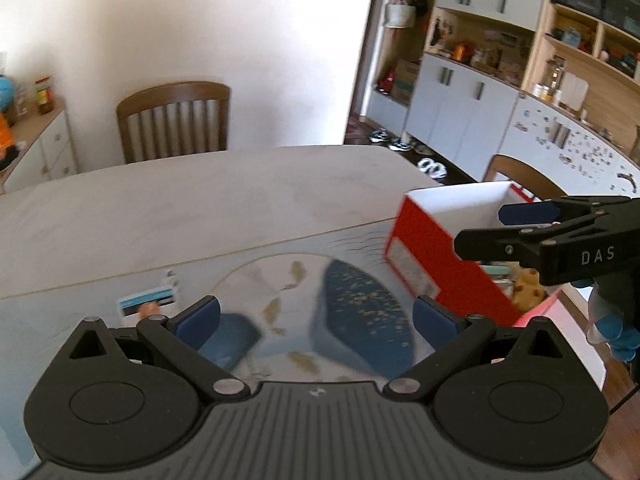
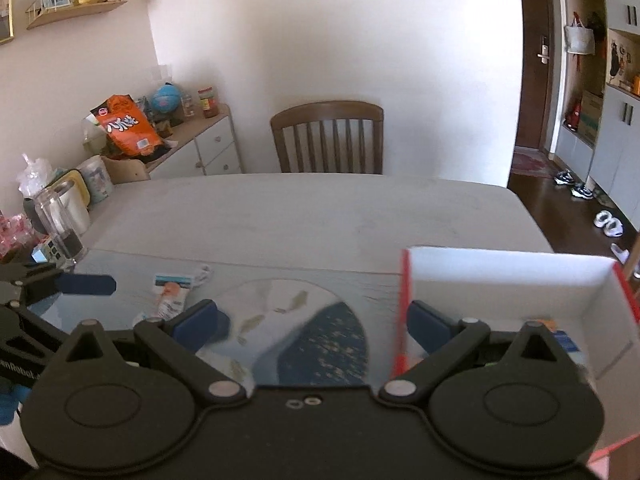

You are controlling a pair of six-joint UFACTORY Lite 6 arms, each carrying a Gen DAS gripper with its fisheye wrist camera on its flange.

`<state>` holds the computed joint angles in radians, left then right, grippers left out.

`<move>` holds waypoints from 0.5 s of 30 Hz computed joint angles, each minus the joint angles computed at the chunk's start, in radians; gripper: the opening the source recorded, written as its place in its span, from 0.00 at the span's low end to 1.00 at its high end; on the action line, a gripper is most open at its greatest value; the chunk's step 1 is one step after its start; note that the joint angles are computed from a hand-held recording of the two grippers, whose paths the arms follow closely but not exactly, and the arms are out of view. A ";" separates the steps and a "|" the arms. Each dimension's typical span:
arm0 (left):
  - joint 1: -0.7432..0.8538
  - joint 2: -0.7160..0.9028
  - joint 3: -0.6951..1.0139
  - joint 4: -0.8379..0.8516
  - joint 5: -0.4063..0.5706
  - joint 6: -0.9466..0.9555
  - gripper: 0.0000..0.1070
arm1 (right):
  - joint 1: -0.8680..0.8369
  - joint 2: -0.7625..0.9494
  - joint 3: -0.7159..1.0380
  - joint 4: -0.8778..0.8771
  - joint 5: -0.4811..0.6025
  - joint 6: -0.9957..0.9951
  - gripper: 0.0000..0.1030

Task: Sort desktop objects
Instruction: 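Move the left gripper to the sausage snack packet while the right approaches the white cable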

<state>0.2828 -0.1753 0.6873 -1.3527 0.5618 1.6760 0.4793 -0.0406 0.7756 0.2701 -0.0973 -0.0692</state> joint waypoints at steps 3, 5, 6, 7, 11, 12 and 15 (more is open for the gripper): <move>0.055 0.052 0.027 -0.012 0.011 0.037 0.96 | 0.041 0.081 0.070 0.145 -0.011 -0.123 0.98; 0.080 0.087 0.041 -0.037 -0.003 0.075 0.96 | 0.065 0.136 0.121 0.216 -0.013 -0.190 0.98; 0.086 0.100 0.043 -0.059 -0.016 0.100 0.96 | 0.077 0.168 0.152 0.274 -0.015 -0.248 0.98; 0.096 0.118 0.049 -0.079 -0.021 0.129 0.96 | 0.085 0.194 0.177 0.297 -0.015 -0.271 0.98; 0.119 0.194 0.066 -0.208 -0.054 0.280 0.96 | 0.111 0.299 0.282 0.391 -0.005 -0.373 0.98; 0.123 0.219 0.075 -0.236 -0.061 0.314 0.96 | 0.118 0.324 0.308 0.419 -0.003 -0.405 0.98; 0.128 0.297 0.106 -0.317 -0.081 0.418 0.96 | 0.131 0.405 0.392 0.555 0.008 -0.545 0.98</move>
